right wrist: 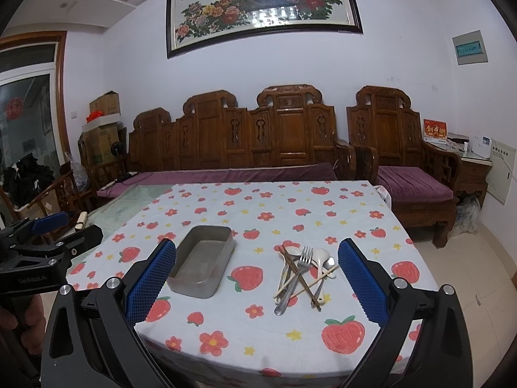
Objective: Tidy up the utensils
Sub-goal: 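Move the left tool to the utensil pile and grasp the metal fork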
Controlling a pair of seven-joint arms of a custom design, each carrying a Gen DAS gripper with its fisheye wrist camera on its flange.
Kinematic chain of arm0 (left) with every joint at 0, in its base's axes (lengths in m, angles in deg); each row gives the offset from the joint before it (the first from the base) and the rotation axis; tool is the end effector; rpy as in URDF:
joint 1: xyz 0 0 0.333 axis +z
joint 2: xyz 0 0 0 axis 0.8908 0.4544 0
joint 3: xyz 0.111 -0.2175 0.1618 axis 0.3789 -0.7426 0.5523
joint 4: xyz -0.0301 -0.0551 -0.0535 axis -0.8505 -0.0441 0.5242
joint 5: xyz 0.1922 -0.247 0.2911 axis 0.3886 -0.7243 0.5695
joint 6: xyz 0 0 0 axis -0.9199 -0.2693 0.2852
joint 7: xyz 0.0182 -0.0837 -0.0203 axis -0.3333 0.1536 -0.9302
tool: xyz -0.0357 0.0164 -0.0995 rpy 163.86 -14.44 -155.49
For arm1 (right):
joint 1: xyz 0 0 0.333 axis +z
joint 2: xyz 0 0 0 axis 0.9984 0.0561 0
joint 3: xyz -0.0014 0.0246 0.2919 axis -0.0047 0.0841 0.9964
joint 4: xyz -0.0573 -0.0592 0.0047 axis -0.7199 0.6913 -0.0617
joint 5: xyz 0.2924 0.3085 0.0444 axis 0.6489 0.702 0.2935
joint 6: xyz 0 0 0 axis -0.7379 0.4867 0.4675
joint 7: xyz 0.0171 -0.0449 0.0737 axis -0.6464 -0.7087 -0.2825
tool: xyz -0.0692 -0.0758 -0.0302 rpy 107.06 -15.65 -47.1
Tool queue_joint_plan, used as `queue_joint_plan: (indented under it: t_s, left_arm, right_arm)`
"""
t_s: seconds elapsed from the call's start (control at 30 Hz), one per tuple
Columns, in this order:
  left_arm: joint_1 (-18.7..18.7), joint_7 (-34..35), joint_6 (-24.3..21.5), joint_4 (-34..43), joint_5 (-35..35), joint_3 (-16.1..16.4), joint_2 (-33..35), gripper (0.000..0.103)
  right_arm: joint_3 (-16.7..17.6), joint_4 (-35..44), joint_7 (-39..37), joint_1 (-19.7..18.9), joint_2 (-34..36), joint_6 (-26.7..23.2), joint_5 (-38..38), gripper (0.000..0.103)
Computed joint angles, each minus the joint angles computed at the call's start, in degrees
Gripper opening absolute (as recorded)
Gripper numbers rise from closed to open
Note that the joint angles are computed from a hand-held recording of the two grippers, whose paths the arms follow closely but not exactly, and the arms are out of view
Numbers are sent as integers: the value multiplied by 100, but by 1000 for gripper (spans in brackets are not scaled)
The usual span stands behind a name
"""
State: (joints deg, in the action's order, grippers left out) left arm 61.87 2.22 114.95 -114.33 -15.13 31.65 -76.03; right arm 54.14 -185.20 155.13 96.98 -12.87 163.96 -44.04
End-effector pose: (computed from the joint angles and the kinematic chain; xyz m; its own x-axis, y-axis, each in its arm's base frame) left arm 0.5322 -0.0938 0.7193 -0.0935 -0.9953 -0.0244 -0.4753 0.0661 -0.8773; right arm 0.5192 0.1827 0.6971 0.1779 -0.9786 -0.1030 -0.4014 0.0234 -0.9156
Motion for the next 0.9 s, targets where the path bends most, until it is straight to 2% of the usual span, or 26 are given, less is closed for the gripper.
queue_joint_plan:
  t_s: [0.03, 0.1, 0.4, 0.9]
  left_arm:
    - [-46, 65, -41, 15, -60, 23, 60, 97]
    - [-61, 96, -95, 43, -65, 9, 122, 97]
    - [-154, 473, -239, 194, -331, 91, 485, 97]
    - [-224, 1091, -429, 991, -686, 29, 1506, 97]
  right_arm:
    - [-80, -69, -110, 63, -87, -57, 96, 101]
    - [4, 41, -27, -21, 46, -98, 23, 101]
    - [-89, 96, -1, -21, 379, -142, -4, 101]
    - [-376, 481, -236, 55, 1150, -387, 287, 99]
